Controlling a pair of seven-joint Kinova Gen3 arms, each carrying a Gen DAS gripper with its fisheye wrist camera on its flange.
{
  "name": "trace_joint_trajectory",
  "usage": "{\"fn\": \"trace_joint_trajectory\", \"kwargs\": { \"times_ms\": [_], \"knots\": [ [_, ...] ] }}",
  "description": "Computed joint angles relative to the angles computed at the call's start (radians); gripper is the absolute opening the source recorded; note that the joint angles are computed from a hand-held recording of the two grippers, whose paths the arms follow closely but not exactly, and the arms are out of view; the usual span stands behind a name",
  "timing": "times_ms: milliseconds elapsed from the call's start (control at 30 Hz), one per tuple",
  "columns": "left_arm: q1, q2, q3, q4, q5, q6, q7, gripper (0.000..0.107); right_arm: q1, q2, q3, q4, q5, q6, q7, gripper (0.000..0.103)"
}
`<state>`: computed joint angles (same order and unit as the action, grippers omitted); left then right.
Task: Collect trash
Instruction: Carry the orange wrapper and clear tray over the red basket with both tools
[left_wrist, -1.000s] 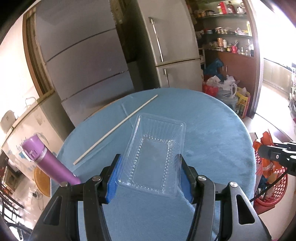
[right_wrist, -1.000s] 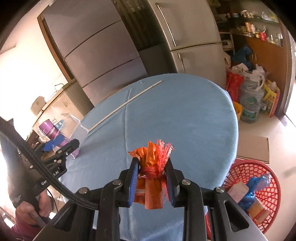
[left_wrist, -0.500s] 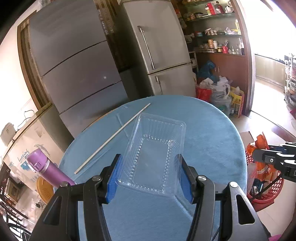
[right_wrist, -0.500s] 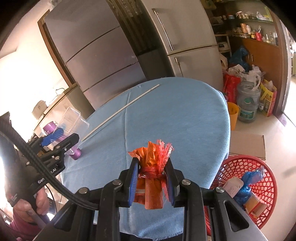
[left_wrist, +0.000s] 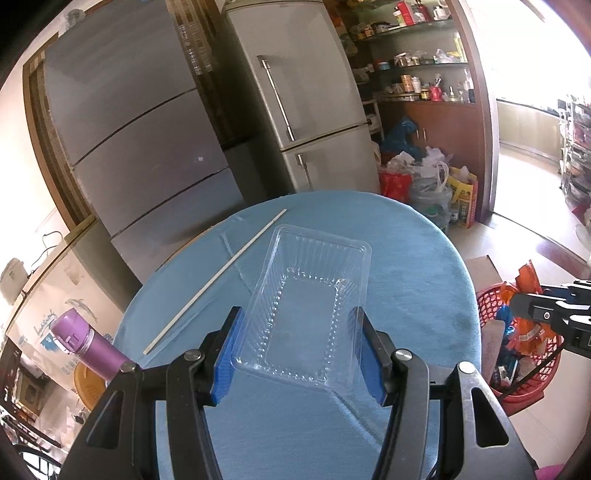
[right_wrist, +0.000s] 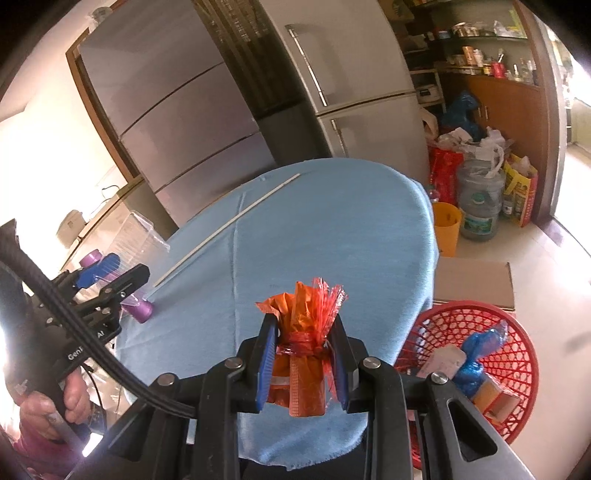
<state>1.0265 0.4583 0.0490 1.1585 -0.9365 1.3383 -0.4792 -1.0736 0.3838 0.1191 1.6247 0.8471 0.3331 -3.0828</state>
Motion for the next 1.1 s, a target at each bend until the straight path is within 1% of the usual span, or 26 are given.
{"fn": "trace_joint_trajectory", "kwargs": {
  "times_ms": [167, 300, 567, 833, 1100],
  "knots": [
    [-0.001, 0.021, 0.002, -0.033, 0.016, 0.003, -0.037, 0.059, -0.009, -0.019, 0.024, 0.039, 0.030, -0.007, -0.065, 0.029],
    [0.003, 0.041, -0.006, -0.059, 0.032, 0.005, -0.063, 0.059, -0.014, -0.033, 0.037, 0.069, 0.080, -0.016, -0.137, 0.029],
    [0.012, 0.079, -0.025, -0.109, 0.073, 0.007, -0.106, 0.059, 0.026, -0.048, -0.002, 0.098, 0.140, -0.002, -0.216, 0.029],
    [0.023, 0.113, -0.045, -0.165, 0.105, 0.011, -0.157, 0.059, 0.068, -0.069, -0.027, 0.146, 0.220, -0.017, -0.319, 0.029],
    [0.026, 0.149, -0.059, -0.226, 0.147, 0.016, -0.213, 0.059, 0.118, -0.089, -0.059, 0.191, 0.279, -0.028, -0.410, 0.029]
  ]
}}
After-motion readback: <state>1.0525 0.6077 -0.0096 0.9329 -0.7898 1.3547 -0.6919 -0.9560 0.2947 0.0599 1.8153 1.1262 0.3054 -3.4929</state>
